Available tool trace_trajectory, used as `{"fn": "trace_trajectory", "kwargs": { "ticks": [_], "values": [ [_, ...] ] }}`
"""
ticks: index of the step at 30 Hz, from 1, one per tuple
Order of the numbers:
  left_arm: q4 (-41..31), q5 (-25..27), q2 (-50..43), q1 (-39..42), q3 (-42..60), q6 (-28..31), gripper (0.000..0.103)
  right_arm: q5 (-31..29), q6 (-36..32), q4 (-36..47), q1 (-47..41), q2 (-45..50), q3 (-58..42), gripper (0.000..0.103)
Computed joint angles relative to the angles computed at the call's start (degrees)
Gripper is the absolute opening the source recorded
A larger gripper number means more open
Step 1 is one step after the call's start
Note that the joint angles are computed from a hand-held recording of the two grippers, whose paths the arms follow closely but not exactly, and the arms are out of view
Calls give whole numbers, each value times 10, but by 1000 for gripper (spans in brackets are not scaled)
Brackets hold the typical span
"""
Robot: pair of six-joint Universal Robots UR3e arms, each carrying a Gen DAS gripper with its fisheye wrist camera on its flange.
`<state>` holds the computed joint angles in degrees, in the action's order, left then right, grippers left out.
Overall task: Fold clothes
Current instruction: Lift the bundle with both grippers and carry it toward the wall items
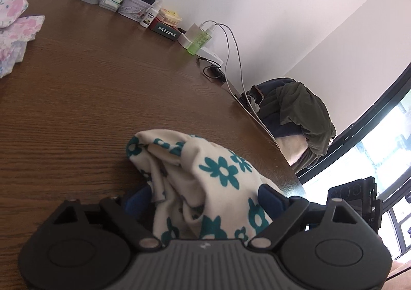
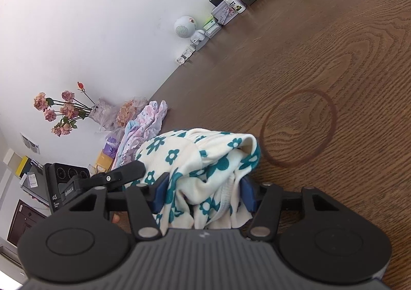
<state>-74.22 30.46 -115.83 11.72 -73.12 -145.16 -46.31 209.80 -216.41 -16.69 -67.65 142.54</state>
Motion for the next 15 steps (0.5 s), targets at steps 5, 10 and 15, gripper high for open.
{"fn": "trace_trajectory", "kwargs": {
  "ticks": [5,10,15],
  "values": [
    [12,-3,1,-2,-10,8,86,7,-6,11,-1,4,-11,56],
    [47,-9,4,-4,-32,-6,81,7,-5,7,3,10,-16,56],
    [70,-18,16,3,-62,-30,77,15,-11,6,-3,15,-19,56]
  ]
}}
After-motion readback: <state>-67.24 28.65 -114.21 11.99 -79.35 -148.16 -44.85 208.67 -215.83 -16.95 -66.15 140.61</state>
